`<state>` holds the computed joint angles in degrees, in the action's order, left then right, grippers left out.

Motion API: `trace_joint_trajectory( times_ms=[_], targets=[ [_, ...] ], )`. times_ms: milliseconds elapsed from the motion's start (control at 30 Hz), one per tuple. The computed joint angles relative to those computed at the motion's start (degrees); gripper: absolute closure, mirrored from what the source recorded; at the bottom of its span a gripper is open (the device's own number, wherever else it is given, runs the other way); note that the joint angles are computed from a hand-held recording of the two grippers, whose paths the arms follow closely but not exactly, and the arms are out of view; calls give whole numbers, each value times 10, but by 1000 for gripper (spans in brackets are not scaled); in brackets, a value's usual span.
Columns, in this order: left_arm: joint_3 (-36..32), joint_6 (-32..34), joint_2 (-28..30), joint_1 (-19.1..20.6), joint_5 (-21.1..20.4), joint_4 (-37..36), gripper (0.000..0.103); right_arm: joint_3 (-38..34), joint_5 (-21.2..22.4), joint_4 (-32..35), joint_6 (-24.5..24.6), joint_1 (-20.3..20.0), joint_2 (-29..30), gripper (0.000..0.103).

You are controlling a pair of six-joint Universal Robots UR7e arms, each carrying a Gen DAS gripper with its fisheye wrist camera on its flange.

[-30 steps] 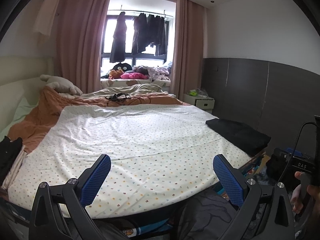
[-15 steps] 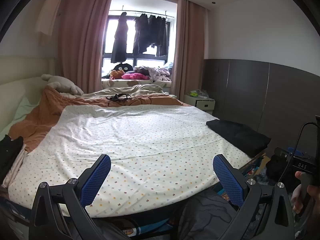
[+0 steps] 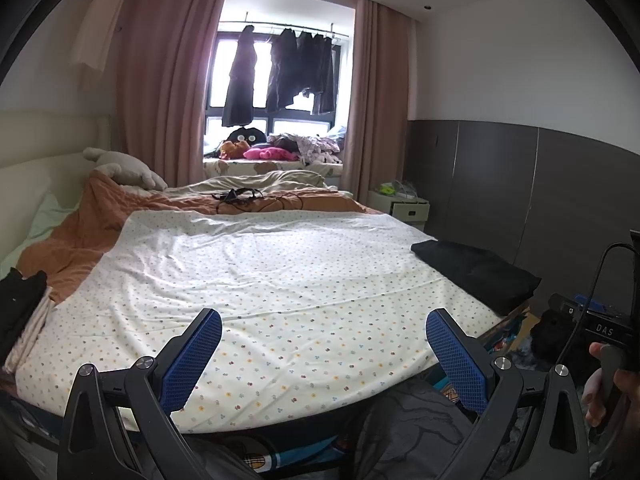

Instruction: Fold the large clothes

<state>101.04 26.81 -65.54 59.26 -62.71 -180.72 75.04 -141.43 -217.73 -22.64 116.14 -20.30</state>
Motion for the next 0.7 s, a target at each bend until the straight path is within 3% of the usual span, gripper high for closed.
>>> trace_joint_trajectory(
  times_ms=[700],
  targets=[
    [10,-3,-3,-8,8,-12,1,-8,-8,1,1,5,5,3]
  ],
)
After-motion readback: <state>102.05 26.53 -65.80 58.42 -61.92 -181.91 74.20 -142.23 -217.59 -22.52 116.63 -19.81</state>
